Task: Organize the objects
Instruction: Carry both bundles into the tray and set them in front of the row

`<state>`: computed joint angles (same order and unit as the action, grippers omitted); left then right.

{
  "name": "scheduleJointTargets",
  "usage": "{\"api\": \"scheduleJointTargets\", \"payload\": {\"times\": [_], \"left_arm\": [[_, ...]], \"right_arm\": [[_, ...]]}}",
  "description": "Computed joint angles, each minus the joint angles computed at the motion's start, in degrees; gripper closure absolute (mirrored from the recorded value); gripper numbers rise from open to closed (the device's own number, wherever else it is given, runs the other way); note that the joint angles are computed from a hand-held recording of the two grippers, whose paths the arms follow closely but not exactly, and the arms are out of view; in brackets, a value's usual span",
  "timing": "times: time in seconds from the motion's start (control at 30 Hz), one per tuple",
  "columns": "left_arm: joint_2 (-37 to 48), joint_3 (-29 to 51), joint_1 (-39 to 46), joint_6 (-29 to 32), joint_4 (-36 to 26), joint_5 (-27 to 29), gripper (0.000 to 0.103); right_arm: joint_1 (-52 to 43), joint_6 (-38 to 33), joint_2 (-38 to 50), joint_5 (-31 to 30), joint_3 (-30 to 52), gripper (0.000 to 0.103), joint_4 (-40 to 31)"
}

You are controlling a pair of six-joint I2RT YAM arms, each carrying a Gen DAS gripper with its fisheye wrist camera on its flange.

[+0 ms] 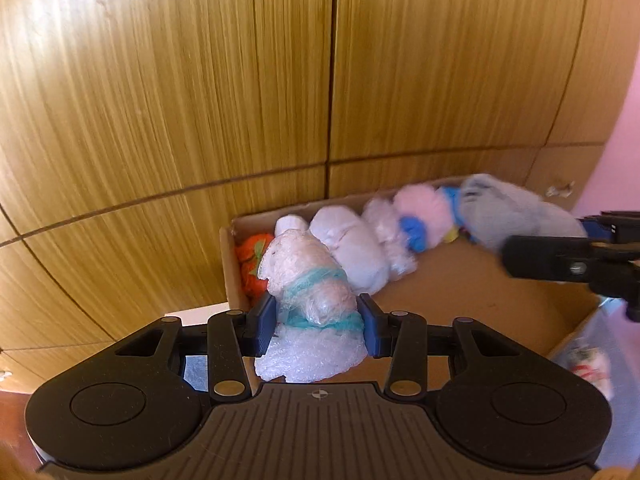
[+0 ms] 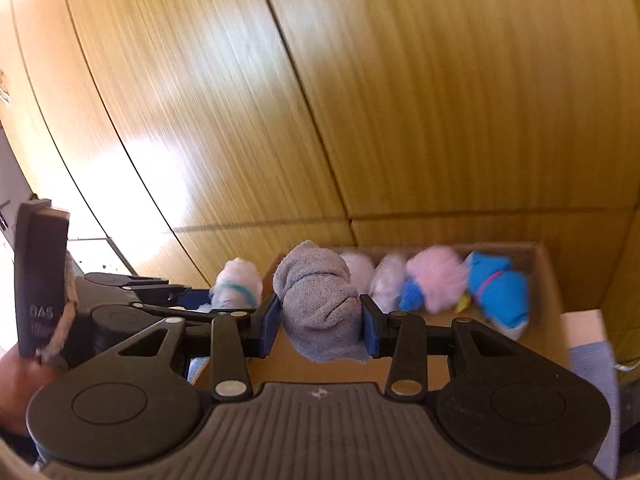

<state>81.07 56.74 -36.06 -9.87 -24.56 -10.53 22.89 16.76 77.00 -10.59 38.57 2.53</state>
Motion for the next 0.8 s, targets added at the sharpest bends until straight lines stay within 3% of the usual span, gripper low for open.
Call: {"api": "scheduleJointTargets", "payload": {"times": [0.3, 0.53, 0.8], "left_arm": [[6.67, -3.43, 2.16, 2.85, 6.78, 1.84, 0.053], [6.14, -5.37, 1.8, 4.08, 9.53, 3.0, 0.053], [6.74, -4.86, 0.13, 3.38, 9.06, -0.63, 0.05]], "right_arm": [[2.13, 1.96, 20.01, 0.27, 10.2, 0.065, 1.15], [3.89, 4.01, 23.53, -0.33, 13.57, 0.065, -1.02], [3.87, 4.75, 25.28, -0.42, 15.44, 0.065, -2.7]]}}
